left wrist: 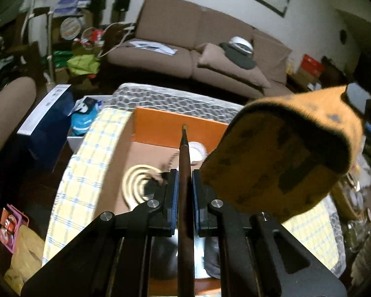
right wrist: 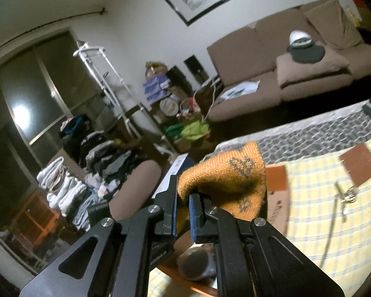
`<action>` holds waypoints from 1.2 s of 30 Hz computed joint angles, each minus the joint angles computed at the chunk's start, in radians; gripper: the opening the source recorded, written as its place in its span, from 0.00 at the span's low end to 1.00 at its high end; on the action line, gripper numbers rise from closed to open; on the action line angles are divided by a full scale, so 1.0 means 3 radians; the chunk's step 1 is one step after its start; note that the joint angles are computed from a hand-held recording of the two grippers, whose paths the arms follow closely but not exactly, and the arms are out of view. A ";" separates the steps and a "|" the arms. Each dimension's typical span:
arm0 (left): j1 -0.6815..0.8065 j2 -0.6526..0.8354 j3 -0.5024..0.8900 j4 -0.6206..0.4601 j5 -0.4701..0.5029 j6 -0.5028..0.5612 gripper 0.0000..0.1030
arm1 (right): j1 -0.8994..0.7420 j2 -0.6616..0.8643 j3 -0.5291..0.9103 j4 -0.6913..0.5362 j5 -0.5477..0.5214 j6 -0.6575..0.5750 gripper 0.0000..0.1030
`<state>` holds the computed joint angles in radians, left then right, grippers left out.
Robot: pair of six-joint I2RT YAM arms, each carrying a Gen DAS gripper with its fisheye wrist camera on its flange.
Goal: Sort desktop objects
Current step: 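Carry the stick and orange sock into the orange box and open both grippers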
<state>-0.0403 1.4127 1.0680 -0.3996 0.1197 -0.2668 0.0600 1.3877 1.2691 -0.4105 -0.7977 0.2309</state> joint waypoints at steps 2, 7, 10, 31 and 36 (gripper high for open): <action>0.0115 0.0085 -0.0034 0.0108 0.0044 -0.0006 0.09 | 0.0181 0.0174 0.0009 0.0115 0.0126 0.0065 0.07; 0.0264 0.0401 0.0001 0.0364 0.0105 -0.0087 0.09 | 0.0437 0.0691 0.0172 0.0212 0.0437 0.0056 0.07; 0.0252 0.0637 0.0101 0.0419 0.0065 -0.0103 0.09 | 0.0496 0.0959 0.0288 0.0169 0.0557 -0.0114 0.07; 0.0365 0.0938 0.0440 0.0083 0.0403 -0.0225 0.34 | 0.0741 0.1774 0.0931 -0.1010 0.1646 -0.0844 0.20; 0.0443 0.0736 0.0334 0.0067 0.0557 -0.0256 0.36 | 0.0642 0.1429 0.0748 -0.1030 0.1531 -0.0834 0.44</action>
<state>0.0926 1.6334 1.1680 -0.3796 0.2868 -0.3437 0.2527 1.8163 1.4933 -0.7195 -0.3383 -0.0191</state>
